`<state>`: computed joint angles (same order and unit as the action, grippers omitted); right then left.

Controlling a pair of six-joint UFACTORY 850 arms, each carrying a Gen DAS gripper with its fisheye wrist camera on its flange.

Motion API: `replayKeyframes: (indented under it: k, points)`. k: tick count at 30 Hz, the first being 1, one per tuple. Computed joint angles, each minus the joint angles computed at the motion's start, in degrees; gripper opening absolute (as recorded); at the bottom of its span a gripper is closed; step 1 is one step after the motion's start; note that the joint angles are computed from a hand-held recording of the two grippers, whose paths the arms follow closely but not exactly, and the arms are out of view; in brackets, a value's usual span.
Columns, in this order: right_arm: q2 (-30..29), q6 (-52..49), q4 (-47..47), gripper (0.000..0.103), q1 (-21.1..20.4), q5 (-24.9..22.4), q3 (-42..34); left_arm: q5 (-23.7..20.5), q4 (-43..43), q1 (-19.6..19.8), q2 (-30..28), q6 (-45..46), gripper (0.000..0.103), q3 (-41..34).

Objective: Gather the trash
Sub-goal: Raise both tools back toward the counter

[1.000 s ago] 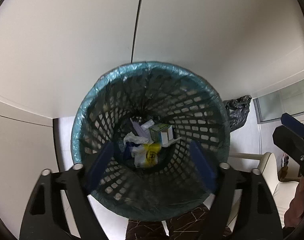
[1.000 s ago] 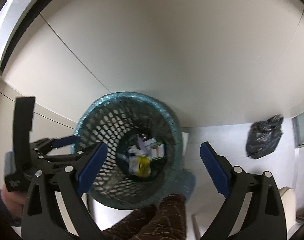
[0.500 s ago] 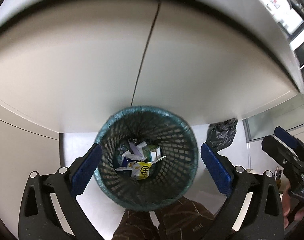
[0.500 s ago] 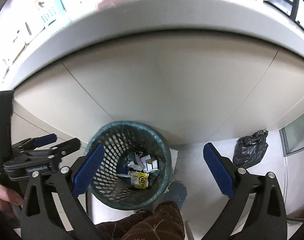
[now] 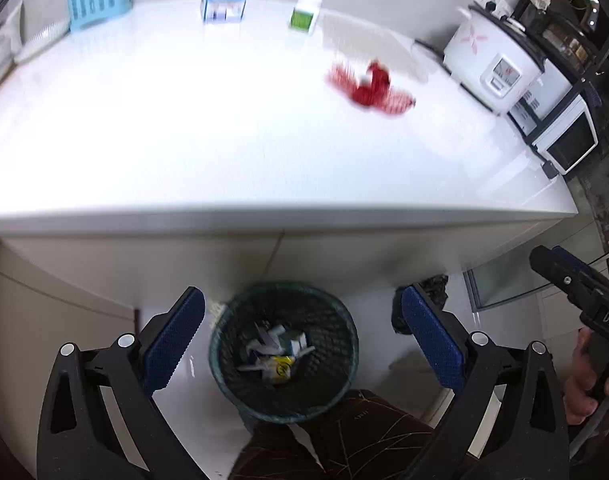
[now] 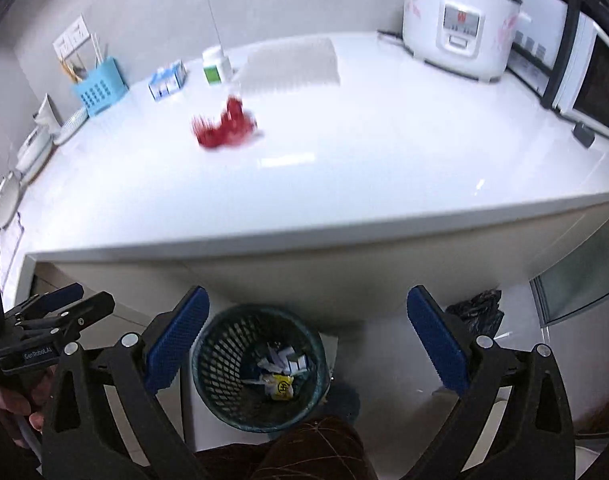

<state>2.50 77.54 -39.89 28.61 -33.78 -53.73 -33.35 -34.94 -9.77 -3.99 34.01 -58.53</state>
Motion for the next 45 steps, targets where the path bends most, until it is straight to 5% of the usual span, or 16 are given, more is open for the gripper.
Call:
replayKeyframes:
  k: [15,22,33,45]
  points:
    - [-2.65,-9.39,3.58,0.095,-3.9,-6.5,-13.49,-2.67,3.85,0.21,-5.92,-4.7,0.097,-17.95]
    - [-8.61,-19.47,8.55,0.095,-9.39,-4.39,-21.58,-3.41,7.75,-1.82,-12.89,-9.04,0.097,-28.24]
    - [-20.02,-36.74,21.01,0.095,-17.1,-2.31,-32.83,-6.9,14.95,-4.72,-28.43,-18.12,0.097,-47.3]
    - [-36.95,-50.24,30.12,0.095,-22.68,-8.22,-52.16,-17.5,22.61,-6.66,-51.1,-27.62,0.097,-80.05]
